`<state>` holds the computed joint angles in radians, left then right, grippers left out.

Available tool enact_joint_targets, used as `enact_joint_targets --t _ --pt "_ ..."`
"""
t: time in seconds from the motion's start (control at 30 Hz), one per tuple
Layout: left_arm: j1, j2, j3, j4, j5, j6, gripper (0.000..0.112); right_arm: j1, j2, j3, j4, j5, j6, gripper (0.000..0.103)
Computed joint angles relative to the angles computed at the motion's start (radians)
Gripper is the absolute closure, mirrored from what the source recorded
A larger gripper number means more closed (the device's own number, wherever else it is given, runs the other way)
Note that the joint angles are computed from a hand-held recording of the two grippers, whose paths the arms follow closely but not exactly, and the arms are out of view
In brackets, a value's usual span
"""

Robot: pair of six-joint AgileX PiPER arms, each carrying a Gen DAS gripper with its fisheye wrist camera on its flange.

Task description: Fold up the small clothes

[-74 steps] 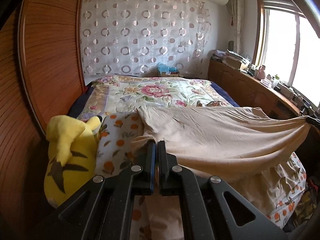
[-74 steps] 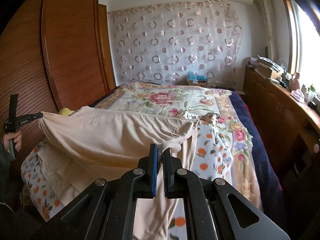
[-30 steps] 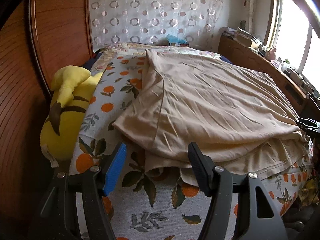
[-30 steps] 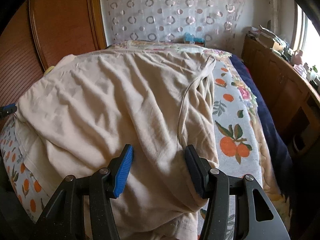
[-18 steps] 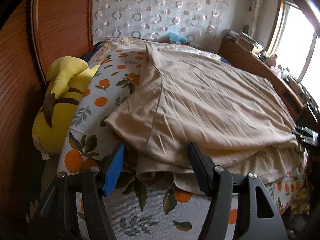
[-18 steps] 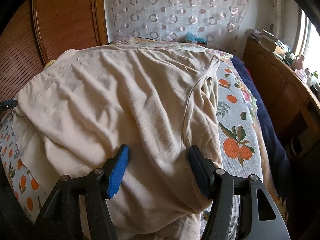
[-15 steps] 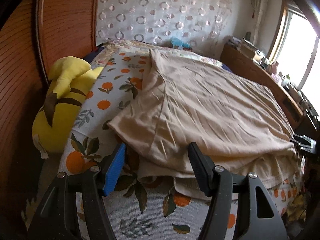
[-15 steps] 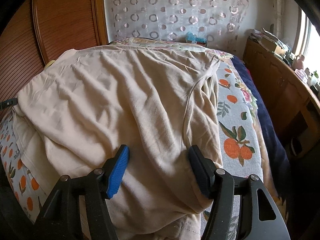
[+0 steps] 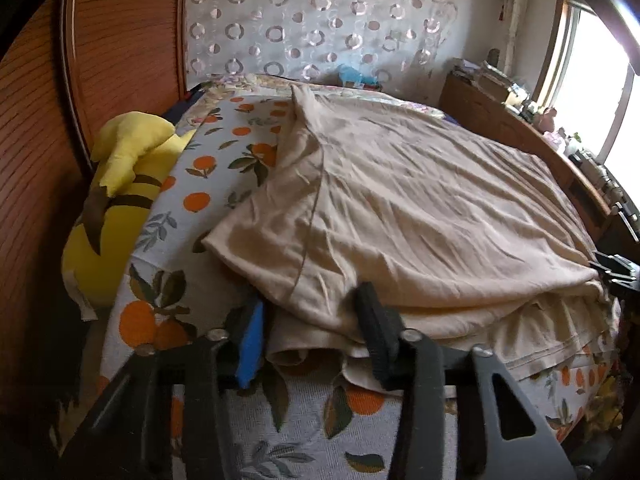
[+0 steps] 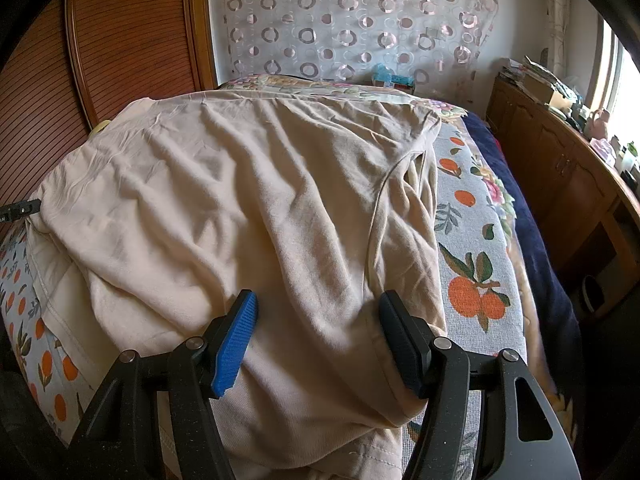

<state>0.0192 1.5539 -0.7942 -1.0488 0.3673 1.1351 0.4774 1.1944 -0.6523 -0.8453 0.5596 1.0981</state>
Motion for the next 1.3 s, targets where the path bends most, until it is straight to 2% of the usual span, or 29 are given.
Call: enact_joint_targets --t 0.03,0.07,0.1,0.17,0.33,0.63,0.73,0.8,1.03,1.13,1.3 --pt "0.001 0.001 -0.001 -0.006 0.009 0.011 0.087 0.002 0.0 0.002 -0.004 0.0 0.006 0.038" --pt "0.001 0.002 -0.007 0.007 0.023 0.006 0.103 0.0 -0.001 0.001 0.0 -0.001 0.0 0.038" --pt "0.013 0.005 -0.015 -0.018 0.064 0.036 0.106 0.0 -0.001 0.002 -0.002 -0.002 0.003 0.038" --pt "0.034 -0.02 -0.006 -0.129 0.107 0.131 0.106 0.0 0.001 -0.001 0.001 -0.002 -0.001 0.038" --pt "0.003 -0.104 -0.027 -0.197 0.13 0.142 0.106 -0.001 0.0 0.0 0.003 -0.003 -0.003 0.038" --pt "-0.152 -0.165 -0.021 -0.39 0.083 0.29 0.107 -0.032 -0.024 0.018 0.04 -0.048 -0.038 0.038" --pt "-0.211 -0.166 -0.022 -0.402 0.059 0.308 0.106 -0.041 -0.033 0.025 0.055 -0.062 -0.045 0.038" --pt "-0.257 -0.159 -0.038 -0.39 0.037 0.294 0.106 -0.032 -0.033 0.026 0.044 -0.056 -0.028 0.038" --pt "-0.358 -0.132 -0.145 -0.275 0.032 0.17 0.107 -0.019 -0.052 0.037 0.017 -0.044 0.019 0.038" --pt "-0.415 -0.107 -0.227 -0.175 0.035 0.065 0.107 0.064 -0.107 0.042 -0.073 0.078 0.119 0.038" --pt "-0.529 -0.049 -0.372 0.027 0.059 -0.141 0.107 0.159 -0.259 0.072 -0.089 0.206 0.145 0.038"
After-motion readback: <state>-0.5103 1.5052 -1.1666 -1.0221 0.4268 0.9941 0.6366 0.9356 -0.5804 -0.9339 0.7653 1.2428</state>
